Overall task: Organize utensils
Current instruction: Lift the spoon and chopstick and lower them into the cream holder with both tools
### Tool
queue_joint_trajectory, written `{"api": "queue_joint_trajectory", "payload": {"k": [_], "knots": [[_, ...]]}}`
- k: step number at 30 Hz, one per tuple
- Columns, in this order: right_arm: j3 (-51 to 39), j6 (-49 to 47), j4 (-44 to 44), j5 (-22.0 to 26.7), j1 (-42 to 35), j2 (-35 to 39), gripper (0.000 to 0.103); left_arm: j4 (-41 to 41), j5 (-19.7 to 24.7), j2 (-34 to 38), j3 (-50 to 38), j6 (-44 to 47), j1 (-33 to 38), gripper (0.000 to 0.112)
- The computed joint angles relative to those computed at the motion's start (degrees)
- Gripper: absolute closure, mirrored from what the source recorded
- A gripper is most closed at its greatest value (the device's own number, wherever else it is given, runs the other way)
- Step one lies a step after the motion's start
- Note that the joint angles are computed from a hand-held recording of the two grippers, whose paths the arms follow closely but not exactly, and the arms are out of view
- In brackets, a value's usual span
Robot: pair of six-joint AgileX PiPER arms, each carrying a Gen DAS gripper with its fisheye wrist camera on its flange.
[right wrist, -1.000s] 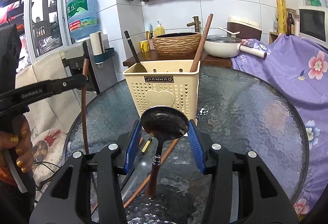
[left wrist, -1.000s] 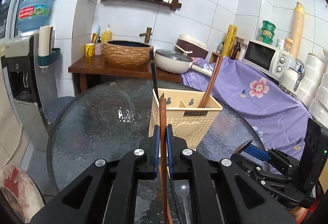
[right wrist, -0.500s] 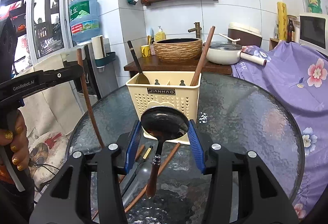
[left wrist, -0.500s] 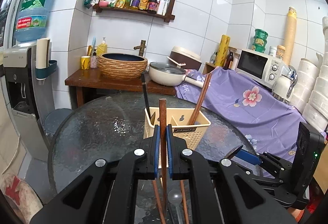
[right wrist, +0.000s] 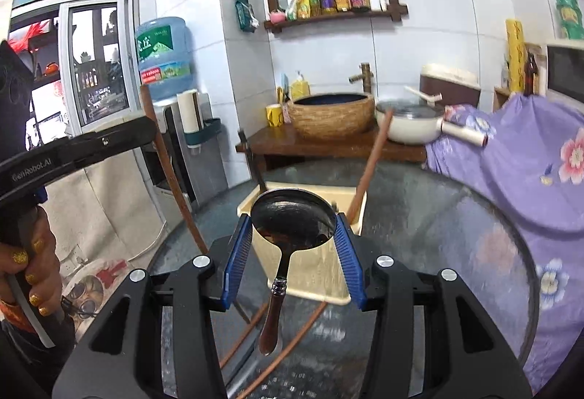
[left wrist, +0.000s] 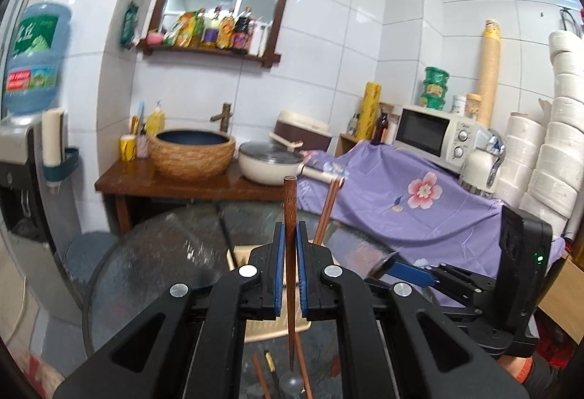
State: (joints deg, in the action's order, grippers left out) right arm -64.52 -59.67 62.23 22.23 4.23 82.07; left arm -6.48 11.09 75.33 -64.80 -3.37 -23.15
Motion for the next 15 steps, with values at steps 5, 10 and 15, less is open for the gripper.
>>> {"api": "queue_joint_trajectory", "payload": {"k": [5,10,15], "knots": [[-11.44,9.22,-8.83,2.46,-0.18,3.71,0.056,0.36,4.2,3.19,-11.07,0.31,0.93,0.106],[-25.64,22.29,-21.73,3.15,1.17,9.84,0.056,7.88,9.03,9.34,-24.07,-6.26,0.85,0.106],[-34.58,35.08,-37.37,-0.22,4.07,15.66,0.056,21.02,11.96,16.48,-32.69,-18.06,-0.91,0.106]]}}
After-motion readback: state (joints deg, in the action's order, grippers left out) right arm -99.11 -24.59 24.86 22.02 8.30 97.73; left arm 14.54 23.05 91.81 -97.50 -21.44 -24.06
